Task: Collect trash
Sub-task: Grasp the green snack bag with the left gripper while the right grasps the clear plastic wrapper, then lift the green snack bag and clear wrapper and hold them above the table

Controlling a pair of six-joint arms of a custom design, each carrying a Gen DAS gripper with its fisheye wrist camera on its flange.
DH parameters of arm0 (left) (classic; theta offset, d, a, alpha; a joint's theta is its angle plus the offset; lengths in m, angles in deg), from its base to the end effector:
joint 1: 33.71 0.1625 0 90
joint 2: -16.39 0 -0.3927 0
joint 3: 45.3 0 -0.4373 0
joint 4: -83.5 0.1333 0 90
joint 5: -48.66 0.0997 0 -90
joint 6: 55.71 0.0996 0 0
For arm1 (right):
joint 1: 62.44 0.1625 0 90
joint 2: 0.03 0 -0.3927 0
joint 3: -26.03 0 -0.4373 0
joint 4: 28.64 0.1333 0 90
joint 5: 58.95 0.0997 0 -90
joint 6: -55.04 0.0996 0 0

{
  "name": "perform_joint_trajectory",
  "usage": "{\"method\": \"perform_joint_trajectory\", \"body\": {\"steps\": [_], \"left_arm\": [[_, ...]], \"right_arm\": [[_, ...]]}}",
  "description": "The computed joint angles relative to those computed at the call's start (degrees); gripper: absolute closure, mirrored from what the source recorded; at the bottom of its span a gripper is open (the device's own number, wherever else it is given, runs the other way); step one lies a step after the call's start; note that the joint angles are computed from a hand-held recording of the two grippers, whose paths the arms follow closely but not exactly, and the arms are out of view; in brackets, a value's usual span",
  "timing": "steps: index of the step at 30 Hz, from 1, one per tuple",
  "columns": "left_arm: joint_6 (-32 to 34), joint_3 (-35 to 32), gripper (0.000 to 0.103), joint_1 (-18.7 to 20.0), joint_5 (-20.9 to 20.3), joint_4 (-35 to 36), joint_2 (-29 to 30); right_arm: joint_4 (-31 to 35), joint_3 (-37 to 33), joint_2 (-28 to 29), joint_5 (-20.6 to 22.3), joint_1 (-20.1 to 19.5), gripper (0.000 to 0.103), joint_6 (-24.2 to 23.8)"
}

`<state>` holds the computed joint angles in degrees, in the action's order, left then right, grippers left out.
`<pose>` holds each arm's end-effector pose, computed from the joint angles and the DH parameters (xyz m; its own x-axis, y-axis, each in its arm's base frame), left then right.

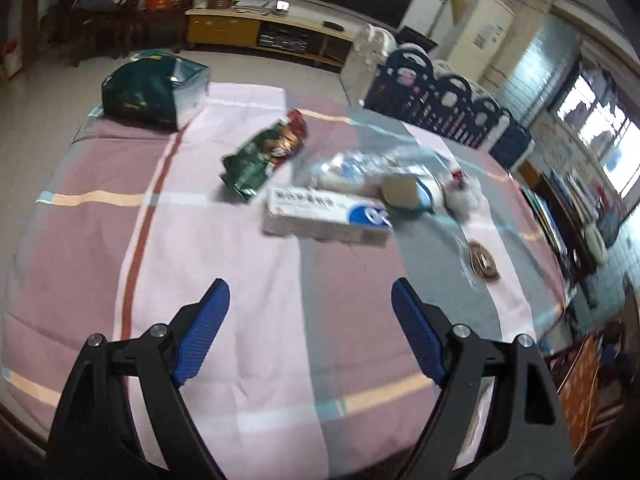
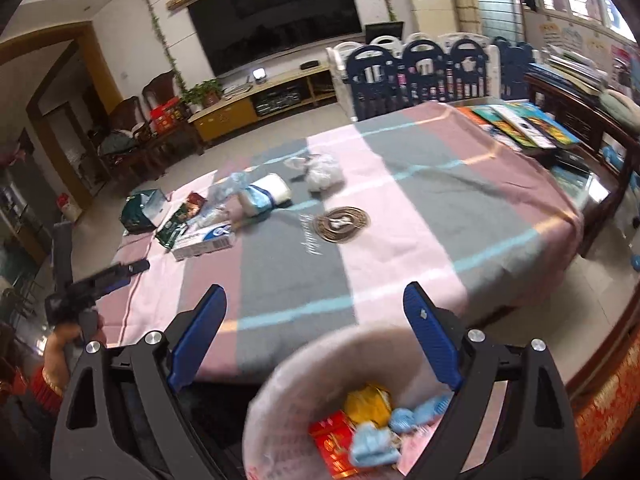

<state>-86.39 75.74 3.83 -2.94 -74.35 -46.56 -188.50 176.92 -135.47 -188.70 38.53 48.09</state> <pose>-0.2944 -0.4723 0.0810 -0.8812 0.1729 -0.4400 0.3858 0.8008 -0.4581 0.1182 -0.2440 0.3581 -0.8341 0.2924 0.4678 -0.2132 0.6112 -0.7622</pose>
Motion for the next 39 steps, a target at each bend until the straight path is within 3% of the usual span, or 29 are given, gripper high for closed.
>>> {"method": "perform_joint_trajectory", "body": {"steps": [4, 9, 14, 18, 23, 24, 25, 26, 27, 28, 29, 31, 35, 39], "left_arm": [[6.6, -6.9, 0.019, 5.0, 7.2, -2.4, 4.9], [17.3, -13.8, 0.017, 7.7, 15.4, -5.5, 12.2], [18.1, -15.3, 0.017, 9.6, 9.7, -4.8, 12.6], [19.0, -15.8, 0.017, 9.8, 8.8, -4.5, 13.5], [20.9, -16.3, 0.017, 10.6, 5.6, -5.5, 13.9], [20.9, -16.7, 0.022, 11.0, 4.9, -4.8, 14.0], [20.8, -17.0, 0.032, 11.3, 4.2, -4.0, 14.2], [20.6, -17.4, 0.036, 11.7, 3.1, -2.8, 14.3], [20.8, -17.7, 0.041, 11.9, 2.5, -2.3, 14.4], [21.3, -17.8, 0.05, 12.0, 2.1, -2.1, 14.6], [21.8, -18.0, 0.057, 12.0, 2.0, -1.9, 14.9], [22.1, -18.4, 0.091, 12.3, 1.1, -1.1, 15.1], [22.3, -17.6, 0.092, 12.1, 0.3, -2.8, 14.4], [18.0, -12.8, 0.093, 10.9, -3.0, -7.0, 9.5]], "right_arm": [[-11.8, -5.0, 17.0, 4.5, -3.8, 0.015, -3.1], [-26.2, -12.5, 35.3, 7.3, -5.8, 0.015, -5.9], [-35.0, -22.0, 51.5, 6.1, -5.8, 0.015, -12.5], [-39.5, -26.4, 58.9, 6.8, -7.2, 0.015, -16.7], [-36.8, -28.5, 60.4, 11.7, -10.9, 0.015, -9.6], [-36.6, -28.4, 60.2, 12.9, -11.5, 0.023, -7.7], [-36.1, -28.5, 60.1, 13.9, -12.1, 0.04, -6.4], [-34.9, -28.9, 60.0, 14.7, -12.5, 0.051, -5.4], [-33.3, -29.0, 59.8, 15.8, -12.9, 0.075, -5.0], [-32.1, -29.0, 59.6, 17.1, -13.2, 0.089, -5.2], [-31.3, -28.9, 59.5, 16.9, -13.0, 0.089, -5.5], [-32.2, -27.5, 58.5, 16.6, -12.1, 0.091, -6.6], [-33.9, -22.4, 53.0, 16.1, -9.6, 0.091, -8.8], [-30.3, -15.6, 43.0, 17.4, -7.9, 0.091, -6.6]]}}
